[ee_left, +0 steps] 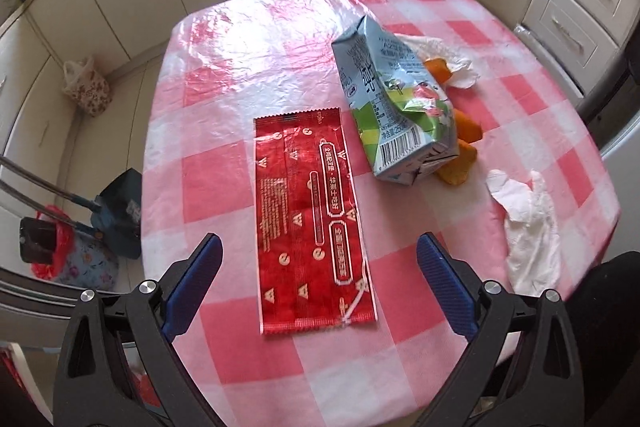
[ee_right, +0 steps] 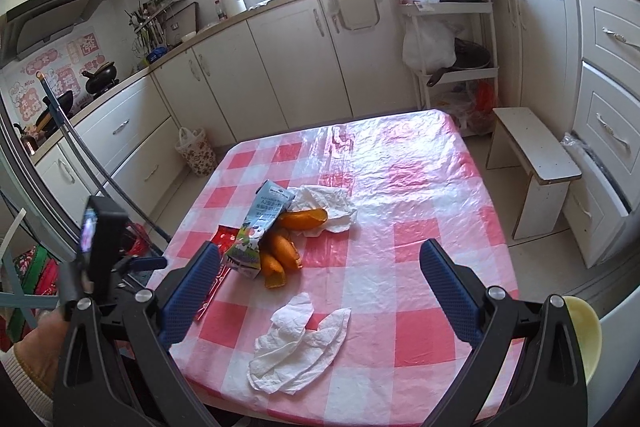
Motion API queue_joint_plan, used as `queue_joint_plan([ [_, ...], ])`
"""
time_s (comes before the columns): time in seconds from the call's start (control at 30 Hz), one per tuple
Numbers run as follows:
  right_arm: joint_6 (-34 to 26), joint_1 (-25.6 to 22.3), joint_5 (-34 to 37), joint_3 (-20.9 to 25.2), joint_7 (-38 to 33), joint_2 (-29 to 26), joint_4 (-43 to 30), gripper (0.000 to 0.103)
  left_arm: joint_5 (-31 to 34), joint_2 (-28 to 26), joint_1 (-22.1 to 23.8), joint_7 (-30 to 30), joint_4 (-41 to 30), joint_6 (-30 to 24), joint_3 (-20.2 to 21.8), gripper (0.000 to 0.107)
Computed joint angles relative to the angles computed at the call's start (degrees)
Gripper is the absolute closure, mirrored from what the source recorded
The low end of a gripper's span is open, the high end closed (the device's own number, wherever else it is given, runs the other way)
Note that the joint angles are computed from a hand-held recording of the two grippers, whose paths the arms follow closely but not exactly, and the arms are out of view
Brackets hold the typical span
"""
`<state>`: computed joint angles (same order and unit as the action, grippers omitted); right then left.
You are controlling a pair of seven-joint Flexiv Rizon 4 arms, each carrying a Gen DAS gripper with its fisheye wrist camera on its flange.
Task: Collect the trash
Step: 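Reach the left tool to the red wrapper while the right tool reaches the orange peel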
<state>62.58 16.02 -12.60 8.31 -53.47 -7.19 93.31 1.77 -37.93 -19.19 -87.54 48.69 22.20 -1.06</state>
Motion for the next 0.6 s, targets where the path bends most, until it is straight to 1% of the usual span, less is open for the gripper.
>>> queue_joint_plan([
  [0.07, -0.8, -0.3, 2.3, 0.4, -1.6, -0.4, -1.0, 0.007, 0.5, -0.9, -0.1, 0.4, -1.3, -1.2, 0.2, 0.013],
  [0.13, -2.2, -0.4, 4.5, 0.6, -3.1, -1.2, -2.5, 0.007, -0.4, -1.8, 0.4, 1.0, -2.5, -2.7, -0.2, 0.022],
  [0.2, -3.8, -0.3, 5.9, 0.8, -4.5, -2.5, -4.5, 0.007, -1.9, -3.0, 0.8, 1.6, -3.9, -4.7, -1.0, 0.046],
  [0.23, -3.6, -0.1, 6.0, 0.7, -4.9, -3.2, -5.2, 0.007, -1.4, -3.1, 0.2, 1.9, -4.0, -4.7, -0.7, 0.049],
  [0.27, -3.3, 0.0, 6.1, 0.7, -5.5, -3.7, -5.8, 0.007, -1.3, -3.0, 0.3, 3.0, -3.8, -4.1, -0.7, 0.06],
  [0.3, -2.9, 0.3, 6.0, 0.7, -6.1, -4.6, -6.6, 0.007, -1.7, -2.1, 0.6, 3.7, -2.1, -2.9, -1.0, 0.075],
  [0.33, -2.8, 0.5, 6.4, 0.9, -6.9, -5.5, -7.5, 0.007, -1.9, -1.8, 0.7, 3.5, -1.6, -2.5, -0.9, 0.082],
  [0.37, -2.9, 0.5, 7.2, 1.2, -7.8, -6.3, -8.3, 0.007, -2.4, -1.5, 1.0, 3.1, -1.0, -2.2, -0.9, 0.096],
  [0.4, -3.5, 0.5, 8.4, 1.6, -8.7, -7.3, -9.6, 0.007, -3.5, -0.9, 1.8, 2.5, 0.1, -2.1, -1.1, 0.103],
  [0.43, -4.1, 0.5, 9.6, 2.0, -9.7, -8.1, -10.7, 0.007, -4.0, -1.2, 1.9, 2.0, -0.6, -2.3, -1.2, 0.104],
  [0.47, -5.0, 0.5, 10.7, 2.4, -10.7, -9.0, -11.9, 0.007, -4.2, -0.4, 2.2, 1.8, 0.6, -1.5, -1.1, 0.106],
  [0.6, -9.8, 1.6, 12.3, 2.8, -13.1, -13.3, -18.2, 0.007, -5.7, 3.3, 4.0, 1.7, 6.1, 3.7, -1.4, 0.106],
])
